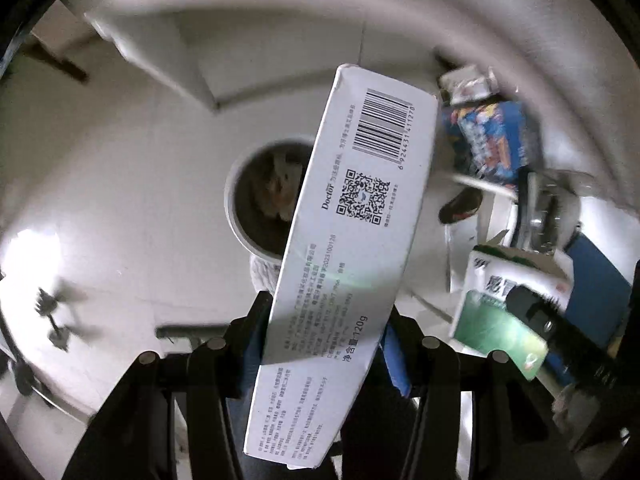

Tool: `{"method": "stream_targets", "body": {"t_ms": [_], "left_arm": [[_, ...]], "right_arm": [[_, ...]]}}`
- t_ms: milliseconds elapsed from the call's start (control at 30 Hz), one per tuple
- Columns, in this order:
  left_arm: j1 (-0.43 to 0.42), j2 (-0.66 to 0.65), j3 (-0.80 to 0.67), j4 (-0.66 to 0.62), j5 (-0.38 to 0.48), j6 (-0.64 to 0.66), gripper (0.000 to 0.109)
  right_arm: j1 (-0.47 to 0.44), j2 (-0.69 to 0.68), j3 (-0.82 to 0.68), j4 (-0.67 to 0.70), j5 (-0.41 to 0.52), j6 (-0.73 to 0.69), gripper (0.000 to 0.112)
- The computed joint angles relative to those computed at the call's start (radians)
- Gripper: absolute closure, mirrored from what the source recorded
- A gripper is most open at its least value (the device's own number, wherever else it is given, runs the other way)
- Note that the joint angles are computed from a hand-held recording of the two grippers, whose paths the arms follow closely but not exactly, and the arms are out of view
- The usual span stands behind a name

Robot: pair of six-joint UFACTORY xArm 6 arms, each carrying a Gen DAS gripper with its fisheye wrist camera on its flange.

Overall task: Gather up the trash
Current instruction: 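Carry both boxes over the bin and open both tools to drop them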

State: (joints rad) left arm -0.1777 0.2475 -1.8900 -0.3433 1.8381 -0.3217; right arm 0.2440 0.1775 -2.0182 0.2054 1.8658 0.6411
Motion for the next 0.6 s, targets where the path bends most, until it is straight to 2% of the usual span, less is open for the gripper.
{"method": "stream_targets", "body": {"t_ms": [33, 133, 233, 267, 300, 333, 467, 533, 600], "left_arm": [[0.003, -0.003, 0.083, -0.021, -0.060, 0.007, 0.060], [0.006, 0.043, 0.213, -0.061, -0.172, 0.032, 0.058], [0.001, 0.097, 0.276, -0.069, -0.260, 0.088, 0.056], [-0.001, 0.110, 0.291, -0.070, -0.290, 0.101, 0.047], [-0.004, 0.107, 0.320, -0.072, -0.318, 0.109, 0.031], [0.001, 0.090, 0.367, -0.065, -0.354, 0.124, 0.025], [0.025, 0.016, 0.494, 0.002, -0.439, 0.108, 0.019], [0.021, -0.036, 0.547, 0.077, -0.498, 0.072, 0.017], [0.010, -0.095, 0.607, 0.185, -0.551, 0.036, 0.017]], "right_arm": [[0.002, -0.020, 0.105, 0.011, -0.038, 0.000, 0.024], [0.005, -0.102, 0.407, 0.041, -0.250, -0.045, 0.024], [0.008, -0.106, 0.603, 0.081, -0.417, -0.084, 0.024], [0.010, -0.092, 0.651, 0.097, -0.474, -0.099, 0.024], [0.014, -0.080, 0.681, 0.103, -0.520, -0.103, 0.024], [0.017, -0.067, 0.725, 0.127, -0.587, -0.119, 0.024], [0.026, 0.010, 0.778, 0.220, -0.718, -0.198, 0.020], [0.029, 0.022, 0.798, 0.247, -0.755, -0.227, 0.011], [0.033, 0.023, 0.804, 0.236, -0.771, -0.244, 0.009]]}}
